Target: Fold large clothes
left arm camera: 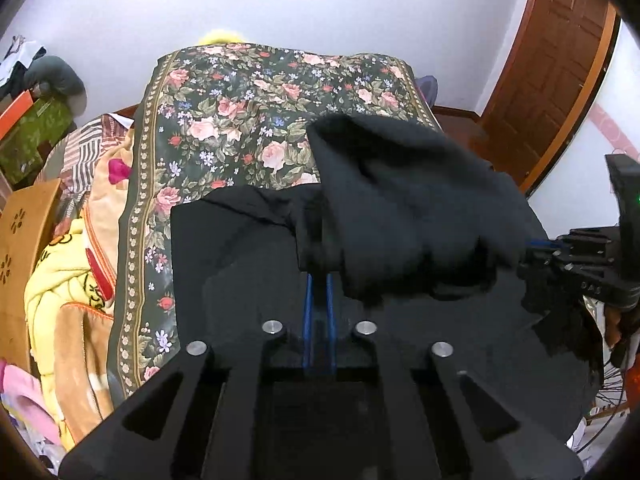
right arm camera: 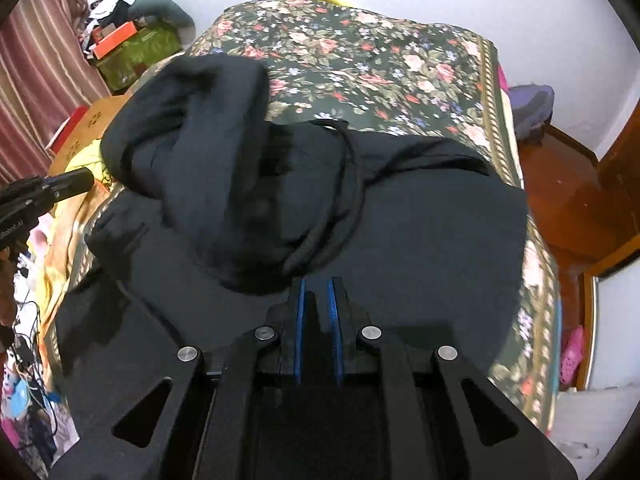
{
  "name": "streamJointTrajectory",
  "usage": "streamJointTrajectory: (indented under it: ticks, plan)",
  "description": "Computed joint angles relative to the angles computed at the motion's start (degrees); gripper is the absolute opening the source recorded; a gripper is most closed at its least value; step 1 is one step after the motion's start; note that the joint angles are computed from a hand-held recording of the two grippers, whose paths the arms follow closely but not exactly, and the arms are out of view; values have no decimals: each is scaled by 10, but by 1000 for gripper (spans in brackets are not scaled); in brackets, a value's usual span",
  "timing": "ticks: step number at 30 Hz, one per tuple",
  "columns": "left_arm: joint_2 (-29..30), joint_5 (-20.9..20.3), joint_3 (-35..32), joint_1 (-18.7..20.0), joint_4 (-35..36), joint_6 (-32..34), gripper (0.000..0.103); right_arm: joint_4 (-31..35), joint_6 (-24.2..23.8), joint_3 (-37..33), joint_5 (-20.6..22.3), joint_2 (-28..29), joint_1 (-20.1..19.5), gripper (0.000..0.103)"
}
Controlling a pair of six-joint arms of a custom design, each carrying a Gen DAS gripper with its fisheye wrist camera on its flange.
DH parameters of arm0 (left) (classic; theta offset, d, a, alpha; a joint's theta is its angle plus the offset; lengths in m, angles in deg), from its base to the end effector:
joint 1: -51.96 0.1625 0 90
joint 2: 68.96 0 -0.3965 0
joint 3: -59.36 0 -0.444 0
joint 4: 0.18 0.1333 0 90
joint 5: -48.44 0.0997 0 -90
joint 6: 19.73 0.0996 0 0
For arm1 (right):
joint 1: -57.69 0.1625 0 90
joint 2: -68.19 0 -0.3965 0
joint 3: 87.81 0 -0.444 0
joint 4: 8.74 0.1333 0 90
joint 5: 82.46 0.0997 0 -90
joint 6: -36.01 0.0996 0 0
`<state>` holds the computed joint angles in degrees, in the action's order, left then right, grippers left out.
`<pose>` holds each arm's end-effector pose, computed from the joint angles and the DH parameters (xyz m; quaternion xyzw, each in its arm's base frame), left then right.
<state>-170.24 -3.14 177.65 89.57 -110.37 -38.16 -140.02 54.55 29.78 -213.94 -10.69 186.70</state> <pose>-0.2381 -0.4298 0.3491 0.2669 0.9055 -0.2119 0.2529 0.3833 -0.3662 0.2038 0.1583 -0.9215 0.1888 0.3002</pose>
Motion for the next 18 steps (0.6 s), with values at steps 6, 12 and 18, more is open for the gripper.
streamJointTrajectory:
  ticks: [6, 12, 18]
  plan:
    - [8, 41, 6, -10, -42, 25, 55, -60, -25, -5, 2, -19, 11, 37]
    - [45, 30, -11, 24, -71, 58, 65, -136, -67, -18, 55, 15, 7, 58]
    - [71, -18, -19, 74, -85, 62, 65, -135, -83, -46, 110, 76, -12, 58]
